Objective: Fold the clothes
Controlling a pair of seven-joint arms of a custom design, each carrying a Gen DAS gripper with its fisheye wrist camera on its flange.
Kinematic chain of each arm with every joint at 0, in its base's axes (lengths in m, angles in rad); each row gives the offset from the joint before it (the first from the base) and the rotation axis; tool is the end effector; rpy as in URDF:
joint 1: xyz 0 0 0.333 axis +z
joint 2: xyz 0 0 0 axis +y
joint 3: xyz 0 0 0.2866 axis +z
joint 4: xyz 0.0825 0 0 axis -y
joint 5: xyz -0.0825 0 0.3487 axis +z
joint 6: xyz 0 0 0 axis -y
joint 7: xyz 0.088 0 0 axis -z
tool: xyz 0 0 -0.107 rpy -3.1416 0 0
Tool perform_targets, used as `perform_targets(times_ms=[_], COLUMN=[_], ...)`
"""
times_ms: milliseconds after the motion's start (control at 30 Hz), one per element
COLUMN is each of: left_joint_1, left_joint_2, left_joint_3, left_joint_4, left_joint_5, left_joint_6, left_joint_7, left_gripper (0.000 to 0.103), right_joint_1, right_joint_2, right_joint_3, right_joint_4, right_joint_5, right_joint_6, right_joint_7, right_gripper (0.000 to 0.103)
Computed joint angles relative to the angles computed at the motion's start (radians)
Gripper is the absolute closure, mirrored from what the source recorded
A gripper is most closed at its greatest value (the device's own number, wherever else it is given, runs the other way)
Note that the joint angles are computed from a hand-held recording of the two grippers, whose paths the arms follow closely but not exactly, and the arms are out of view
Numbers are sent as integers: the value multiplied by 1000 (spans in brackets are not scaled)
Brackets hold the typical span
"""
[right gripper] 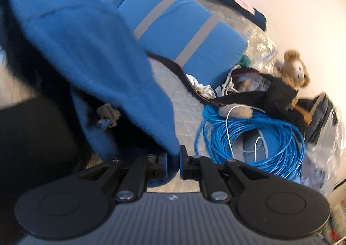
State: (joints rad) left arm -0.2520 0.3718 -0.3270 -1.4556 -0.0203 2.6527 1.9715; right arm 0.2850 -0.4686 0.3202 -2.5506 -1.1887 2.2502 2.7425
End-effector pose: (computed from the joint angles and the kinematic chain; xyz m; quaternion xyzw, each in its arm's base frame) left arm 0.5859 -0.3331 0.5640 -0.3030 0.8590 -0.3503 0.2184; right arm 0.3452 0.2107 0.4461 -0.6546 0.5492 -0.5128 0.0829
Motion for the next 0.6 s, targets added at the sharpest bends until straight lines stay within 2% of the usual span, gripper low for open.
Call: perform_targets(times_ms=[33, 100, 167, 400, 600], left_joint_1=[0, -1, -2, -13, -13], left_joint_2=[6, 16, 21, 32, 36], left_joint_3=[-1, -2, -6, -10, -12], left_joint_4=[13, 38, 47, 61, 60], left_joint_5=[-2, -6, -10, -7, -15], left_joint_6=[-5, -13, -12, -8, -1], left_joint_7=[-2, -4, 0, 1, -7], left_gripper=[94, 94, 94, 94, 94], right_joint_1=[-1, 5, 23, 117, 196], right_joint_2=[21, 63, 105, 209, 260], right_joint_3=[16, 38, 45, 40, 10], right_joint_4=[9, 33, 55, 98, 120], right_joint_5=[-8, -32, -64, -215, -306], right_joint_6=[-23, -77, -127, -217, -280], right_joint_7=[-1, -1, -6, -56, -147], right_gripper=[90, 78, 70, 60, 59])
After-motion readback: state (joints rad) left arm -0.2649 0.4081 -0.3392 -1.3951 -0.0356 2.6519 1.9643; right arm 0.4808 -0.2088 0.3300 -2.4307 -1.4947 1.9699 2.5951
